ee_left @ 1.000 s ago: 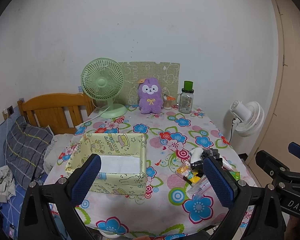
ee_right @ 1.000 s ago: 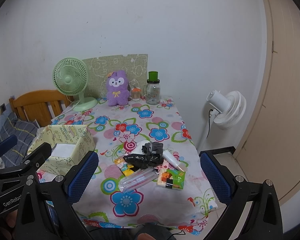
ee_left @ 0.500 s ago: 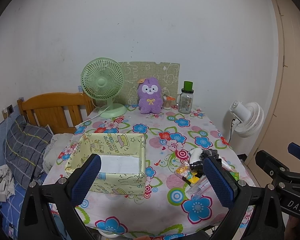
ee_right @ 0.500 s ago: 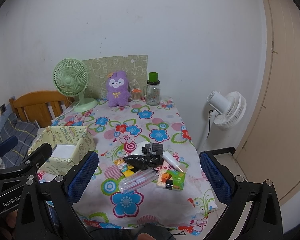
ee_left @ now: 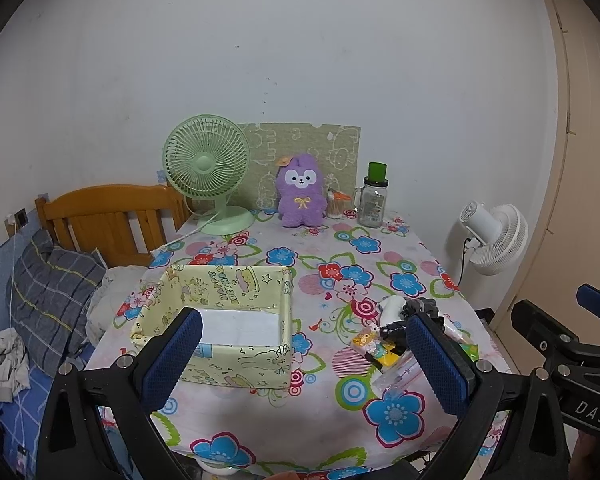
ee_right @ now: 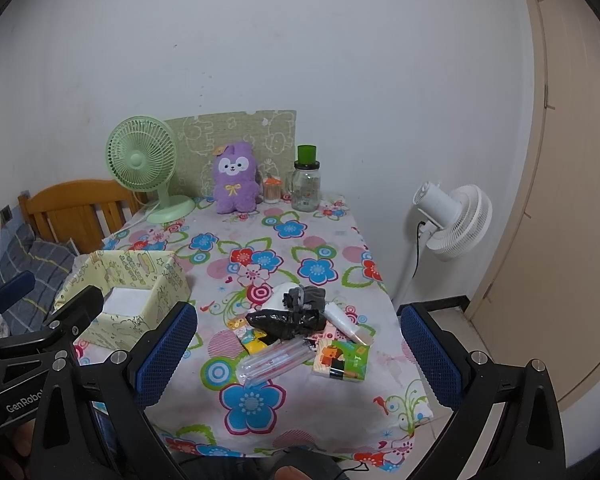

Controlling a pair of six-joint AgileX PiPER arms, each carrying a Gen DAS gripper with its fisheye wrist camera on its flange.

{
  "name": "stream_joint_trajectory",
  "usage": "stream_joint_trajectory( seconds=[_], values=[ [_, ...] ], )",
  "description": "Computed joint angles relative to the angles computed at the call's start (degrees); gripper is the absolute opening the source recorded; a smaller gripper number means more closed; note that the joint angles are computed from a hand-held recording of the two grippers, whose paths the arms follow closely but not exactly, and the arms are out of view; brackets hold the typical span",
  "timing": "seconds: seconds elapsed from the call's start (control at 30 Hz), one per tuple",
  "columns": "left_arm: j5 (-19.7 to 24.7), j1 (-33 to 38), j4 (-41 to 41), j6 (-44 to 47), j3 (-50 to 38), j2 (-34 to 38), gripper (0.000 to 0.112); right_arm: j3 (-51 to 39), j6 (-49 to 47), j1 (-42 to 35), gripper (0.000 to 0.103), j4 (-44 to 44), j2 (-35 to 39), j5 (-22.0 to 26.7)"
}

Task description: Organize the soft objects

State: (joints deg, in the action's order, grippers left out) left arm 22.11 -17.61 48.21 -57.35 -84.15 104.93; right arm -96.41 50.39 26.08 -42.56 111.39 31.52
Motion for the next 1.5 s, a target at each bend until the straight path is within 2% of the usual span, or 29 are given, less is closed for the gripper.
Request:
stream_joint_trajectory(
  seconds=[0.77,1.2,1.5],
  values=[
    [0.9,-0.5,-1.0,0.8,-0.7,-0.4,0.103,0.5,0.2,-0.4,0.103,0.0,-0.6,-0.7],
    [1.0,-1.1,0.0,0.0,0.0,-1.5,0.103,3.9,3.4,-0.2,0.103,-3.1,-2.9,-1.9],
    [1.5,-0.5,-5.4,5.3,-2.5,0.5,0.103,2.7,0.7,-1.2,0.103,-0.1,-1.5,-1.8]
  ],
)
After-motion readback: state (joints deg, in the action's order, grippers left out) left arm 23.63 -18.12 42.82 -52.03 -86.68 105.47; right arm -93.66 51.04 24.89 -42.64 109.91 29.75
